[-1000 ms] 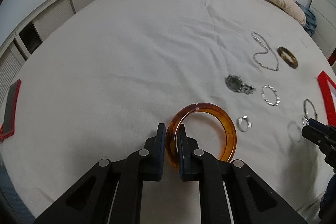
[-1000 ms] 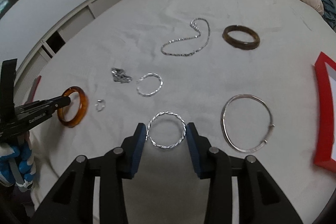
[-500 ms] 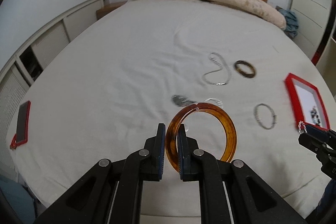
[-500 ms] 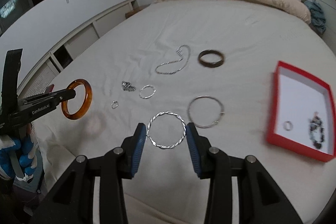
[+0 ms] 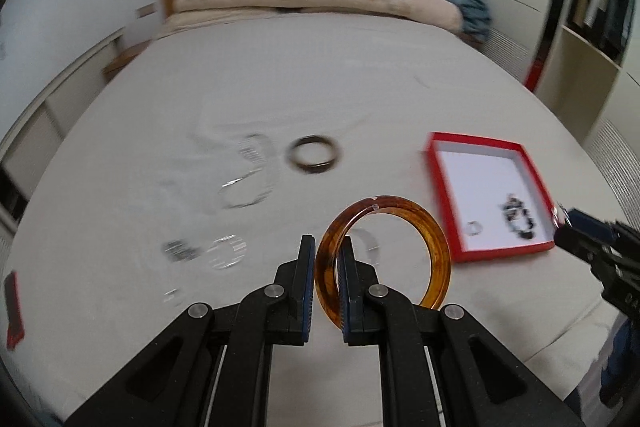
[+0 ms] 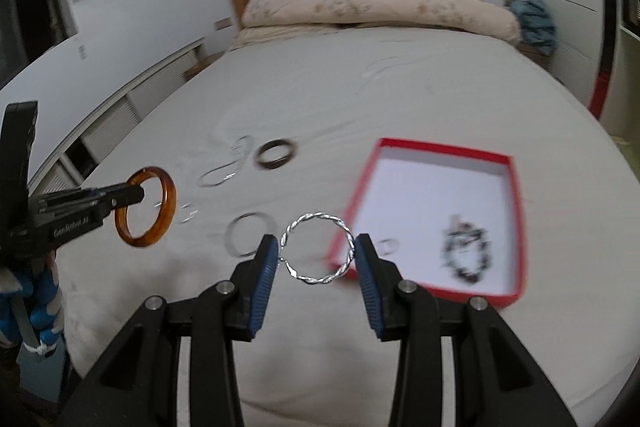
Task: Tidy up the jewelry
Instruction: 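Carry the amber bangle and silver hoop into the red box and release, then withdraw both tools from the box toward the silver bangle and ring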
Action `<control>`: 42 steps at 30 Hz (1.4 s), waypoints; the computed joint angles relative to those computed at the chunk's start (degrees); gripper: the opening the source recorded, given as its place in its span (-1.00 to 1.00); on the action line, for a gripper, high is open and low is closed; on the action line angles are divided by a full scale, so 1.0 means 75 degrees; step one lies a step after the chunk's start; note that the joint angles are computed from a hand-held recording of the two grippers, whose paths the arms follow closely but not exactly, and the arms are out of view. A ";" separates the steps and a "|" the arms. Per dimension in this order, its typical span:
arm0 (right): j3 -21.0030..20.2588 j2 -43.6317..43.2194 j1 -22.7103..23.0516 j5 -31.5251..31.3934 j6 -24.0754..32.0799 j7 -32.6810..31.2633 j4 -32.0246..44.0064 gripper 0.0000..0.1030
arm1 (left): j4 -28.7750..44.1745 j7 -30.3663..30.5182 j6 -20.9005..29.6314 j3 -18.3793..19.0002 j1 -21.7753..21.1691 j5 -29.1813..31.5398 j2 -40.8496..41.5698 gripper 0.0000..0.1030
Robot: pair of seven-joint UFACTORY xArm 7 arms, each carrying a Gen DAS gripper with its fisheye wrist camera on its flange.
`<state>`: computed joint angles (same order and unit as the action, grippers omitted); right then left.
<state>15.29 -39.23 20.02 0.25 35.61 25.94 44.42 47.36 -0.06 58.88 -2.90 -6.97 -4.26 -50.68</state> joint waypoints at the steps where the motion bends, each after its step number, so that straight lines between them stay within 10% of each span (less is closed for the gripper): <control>1: -0.0201 -0.0015 -0.0089 -0.0053 0.0045 -0.0140 -0.0015 -0.27 | 0.0079 -0.0038 -0.0135 -0.0122 -0.0118 -0.0105 0.0244 -0.80; 19: -0.1593 0.2890 -0.0966 0.0479 -0.0723 -0.2903 0.0654 -0.27 | 0.1500 -0.0866 -0.2251 -0.1351 -0.1214 0.1205 0.4689 -0.80; 29: -0.1421 0.3479 -0.1229 0.0250 -0.0483 -0.3763 0.0857 -0.26 | 0.1532 -0.1501 -0.2685 -0.1476 -0.1326 0.2636 0.5127 -0.73; 42: -0.1242 0.3008 -0.1449 -0.0408 -0.0094 -0.3383 0.0708 -0.11 | 0.1158 -0.1236 -0.2540 -0.1068 -0.1483 0.1543 0.4742 -0.44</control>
